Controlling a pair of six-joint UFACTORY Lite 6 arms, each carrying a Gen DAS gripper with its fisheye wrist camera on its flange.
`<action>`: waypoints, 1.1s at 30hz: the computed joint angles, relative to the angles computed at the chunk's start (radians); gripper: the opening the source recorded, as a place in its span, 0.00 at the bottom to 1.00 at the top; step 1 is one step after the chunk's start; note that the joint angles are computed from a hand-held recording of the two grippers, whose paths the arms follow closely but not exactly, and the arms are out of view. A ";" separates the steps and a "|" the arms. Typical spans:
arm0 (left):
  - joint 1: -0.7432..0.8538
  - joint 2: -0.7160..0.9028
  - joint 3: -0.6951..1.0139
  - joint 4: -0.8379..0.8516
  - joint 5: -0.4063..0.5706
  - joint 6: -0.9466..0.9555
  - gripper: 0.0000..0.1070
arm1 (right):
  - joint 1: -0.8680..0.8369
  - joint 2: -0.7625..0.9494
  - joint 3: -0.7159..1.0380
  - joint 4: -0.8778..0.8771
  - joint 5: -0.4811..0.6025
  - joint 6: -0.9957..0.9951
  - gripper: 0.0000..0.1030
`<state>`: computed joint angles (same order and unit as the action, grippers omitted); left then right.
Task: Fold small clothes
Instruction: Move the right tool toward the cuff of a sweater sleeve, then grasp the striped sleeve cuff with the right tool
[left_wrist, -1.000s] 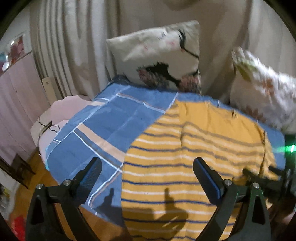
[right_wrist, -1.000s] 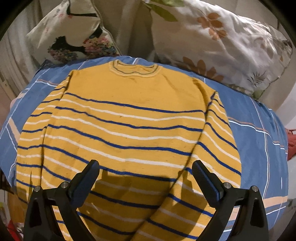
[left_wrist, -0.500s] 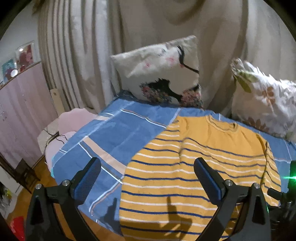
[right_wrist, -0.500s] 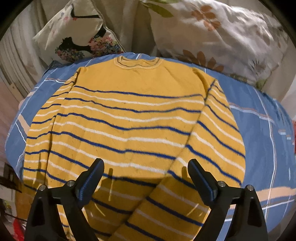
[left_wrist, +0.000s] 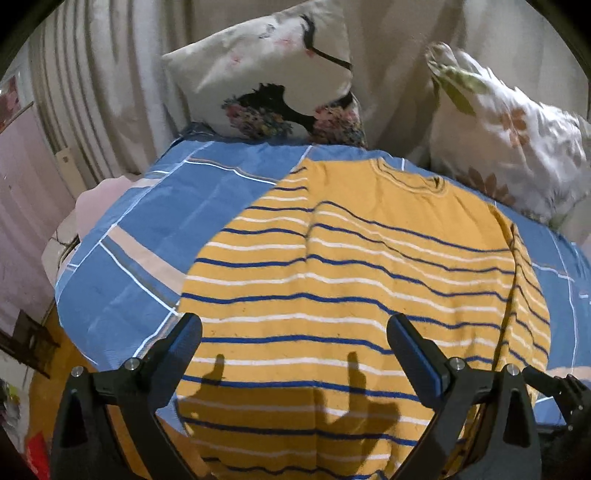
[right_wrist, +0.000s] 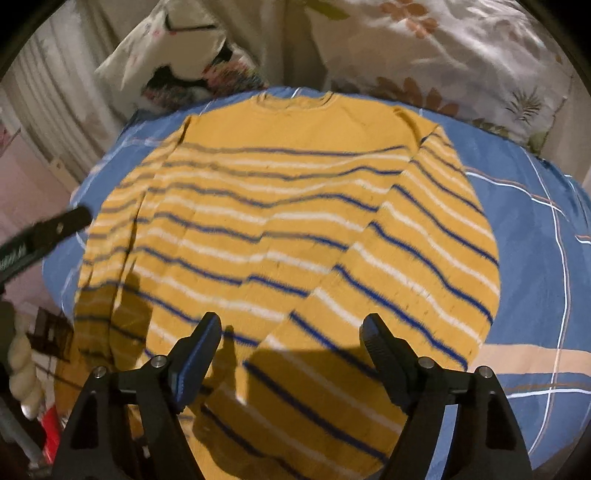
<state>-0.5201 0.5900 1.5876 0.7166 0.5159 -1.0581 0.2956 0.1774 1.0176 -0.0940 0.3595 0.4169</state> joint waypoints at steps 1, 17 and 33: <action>-0.004 0.007 0.007 0.003 0.003 0.000 0.94 | 0.009 0.000 -0.007 -0.009 0.005 0.003 0.80; -0.044 0.114 0.159 -0.074 0.062 0.067 0.94 | 0.008 -0.098 -0.148 0.196 -0.018 -0.223 0.04; -0.098 0.186 0.297 -0.071 0.134 0.082 0.94 | -0.853 -0.087 -0.001 -0.502 0.086 0.278 0.05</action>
<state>-0.6181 0.7760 1.8842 0.6453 0.6500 -0.9766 -0.5574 0.0902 1.0162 -0.5963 0.4459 0.6950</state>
